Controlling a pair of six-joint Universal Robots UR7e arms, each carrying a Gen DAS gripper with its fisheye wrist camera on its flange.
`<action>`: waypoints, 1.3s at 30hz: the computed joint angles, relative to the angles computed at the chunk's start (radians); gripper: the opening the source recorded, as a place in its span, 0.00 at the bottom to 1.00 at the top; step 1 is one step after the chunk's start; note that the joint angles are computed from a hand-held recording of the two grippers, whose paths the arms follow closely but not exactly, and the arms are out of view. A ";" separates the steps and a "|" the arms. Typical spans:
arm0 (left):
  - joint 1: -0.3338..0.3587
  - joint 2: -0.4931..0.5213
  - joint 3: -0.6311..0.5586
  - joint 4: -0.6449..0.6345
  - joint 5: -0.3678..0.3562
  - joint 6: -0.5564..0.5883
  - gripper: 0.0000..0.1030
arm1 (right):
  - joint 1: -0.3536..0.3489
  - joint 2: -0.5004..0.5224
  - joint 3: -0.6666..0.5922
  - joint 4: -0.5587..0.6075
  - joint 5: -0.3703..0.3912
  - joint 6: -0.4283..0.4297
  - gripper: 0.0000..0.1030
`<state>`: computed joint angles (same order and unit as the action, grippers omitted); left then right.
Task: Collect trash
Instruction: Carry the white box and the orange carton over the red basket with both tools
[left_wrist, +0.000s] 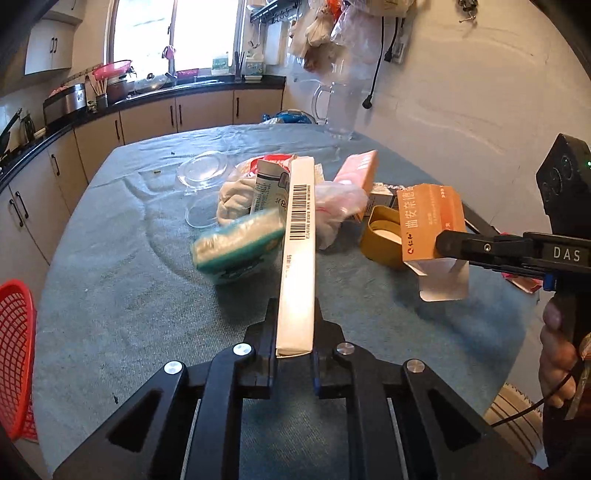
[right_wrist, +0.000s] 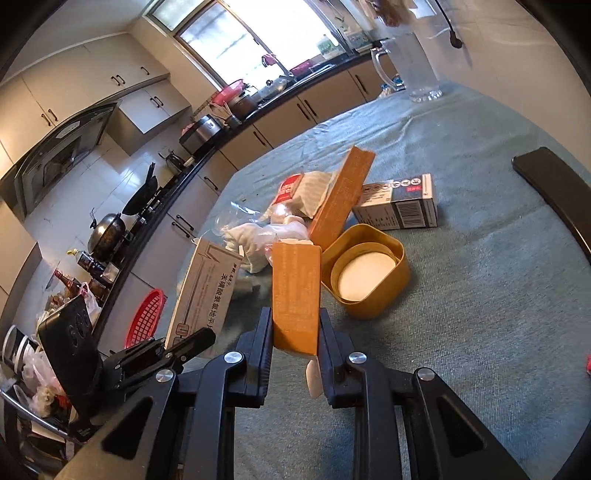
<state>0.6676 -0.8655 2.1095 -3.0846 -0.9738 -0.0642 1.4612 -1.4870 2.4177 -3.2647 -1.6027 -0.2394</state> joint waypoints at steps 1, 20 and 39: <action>-0.002 -0.004 0.002 -0.001 -0.003 0.000 0.12 | 0.002 -0.002 0.003 -0.002 0.001 -0.002 0.23; 0.038 -0.078 0.026 0.039 -0.159 -0.058 0.12 | 0.045 -0.002 0.014 -0.034 -0.029 -0.007 0.23; -0.003 -0.308 0.201 -0.086 0.081 -0.043 0.12 | 0.193 0.132 -0.082 0.043 -0.037 -0.014 0.23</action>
<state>0.6647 -1.1731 2.3100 -3.1710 -0.8923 -0.1075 1.6545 -1.3551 2.3354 -3.2216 -1.6401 -0.2537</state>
